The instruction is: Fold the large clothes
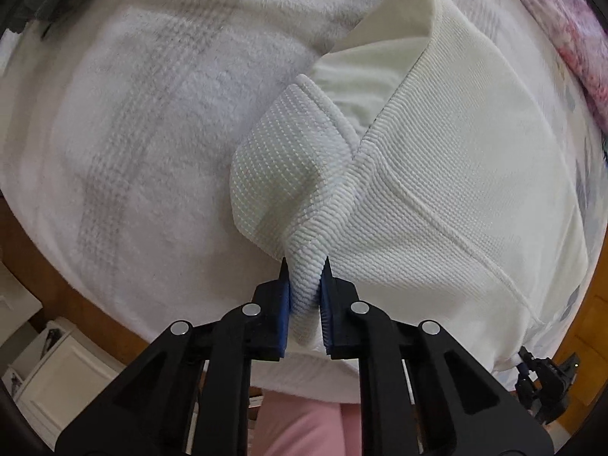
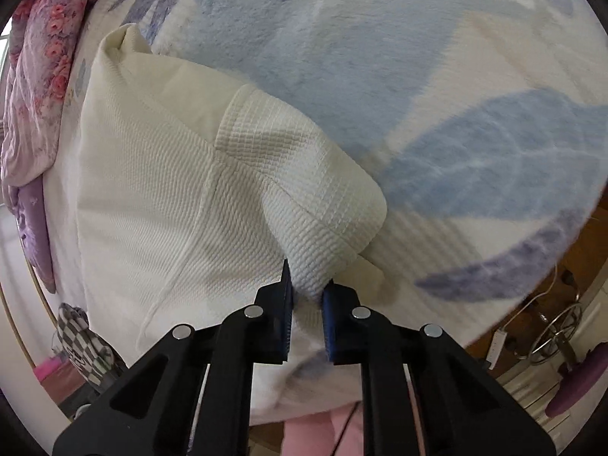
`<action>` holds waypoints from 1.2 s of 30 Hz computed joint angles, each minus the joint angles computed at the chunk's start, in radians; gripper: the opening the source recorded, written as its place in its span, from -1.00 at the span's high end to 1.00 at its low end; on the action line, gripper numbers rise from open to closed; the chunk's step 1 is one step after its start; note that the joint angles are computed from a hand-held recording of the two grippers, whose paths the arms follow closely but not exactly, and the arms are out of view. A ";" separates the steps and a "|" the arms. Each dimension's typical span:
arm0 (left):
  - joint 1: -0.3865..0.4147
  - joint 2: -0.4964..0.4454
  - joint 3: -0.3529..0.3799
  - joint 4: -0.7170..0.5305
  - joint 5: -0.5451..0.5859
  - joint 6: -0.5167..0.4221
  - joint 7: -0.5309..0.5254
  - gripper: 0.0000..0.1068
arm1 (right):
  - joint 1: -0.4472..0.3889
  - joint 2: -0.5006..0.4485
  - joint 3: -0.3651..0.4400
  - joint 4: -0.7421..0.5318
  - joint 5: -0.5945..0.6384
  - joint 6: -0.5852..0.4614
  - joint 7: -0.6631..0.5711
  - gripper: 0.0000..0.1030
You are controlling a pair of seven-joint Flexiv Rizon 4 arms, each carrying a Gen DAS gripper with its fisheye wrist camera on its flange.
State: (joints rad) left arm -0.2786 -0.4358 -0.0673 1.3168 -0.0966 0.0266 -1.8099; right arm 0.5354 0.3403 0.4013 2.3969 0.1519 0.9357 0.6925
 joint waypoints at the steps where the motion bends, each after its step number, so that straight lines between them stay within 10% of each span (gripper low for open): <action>1: 0.000 0.004 0.001 0.011 0.001 0.001 0.000 0.76 | 0.009 0.009 0.007 0.006 0.013 -0.004 0.001 0.77; 5: -0.016 -0.011 -0.003 -0.001 0.044 -0.008 0.023 0.58 | 0.034 -0.033 -0.004 0.022 0.068 0.035 -0.014 0.61; 9: -0.076 -0.018 0.001 -0.108 0.203 -0.073 0.121 0.36 | 0.041 -0.040 -0.072 -0.084 0.107 -0.170 -0.160 -0.15; 11: -0.101 0.000 0.007 -0.132 0.263 -0.075 0.161 0.36 | 0.027 -0.033 -0.073 -0.151 0.065 -0.316 -0.195 -0.23; 16: -0.135 0.042 0.010 -0.153 0.336 0.005 0.196 0.37 | 0.015 -0.078 -0.045 -0.330 -0.085 -0.582 -0.276 -0.17; 18: -0.144 0.070 0.001 -0.127 0.328 0.064 0.213 0.37 | 0.023 -0.117 -0.031 -0.390 -0.150 -0.628 -0.321 0.53; 19: -0.149 0.075 -0.004 -0.120 0.325 0.075 0.215 0.38 | 0.035 -0.149 -0.030 -0.422 -0.165 -0.631 -0.367 0.56; 27: -0.151 0.053 -0.006 0.026 0.271 0.082 0.201 0.63 | 0.056 -0.306 -0.042 -0.378 -0.030 -0.329 -0.496 0.74; 36: -0.147 0.074 -0.016 0.051 0.288 0.057 0.221 0.59 | 0.057 -0.327 -0.050 -0.405 0.030 -0.355 -0.518 0.74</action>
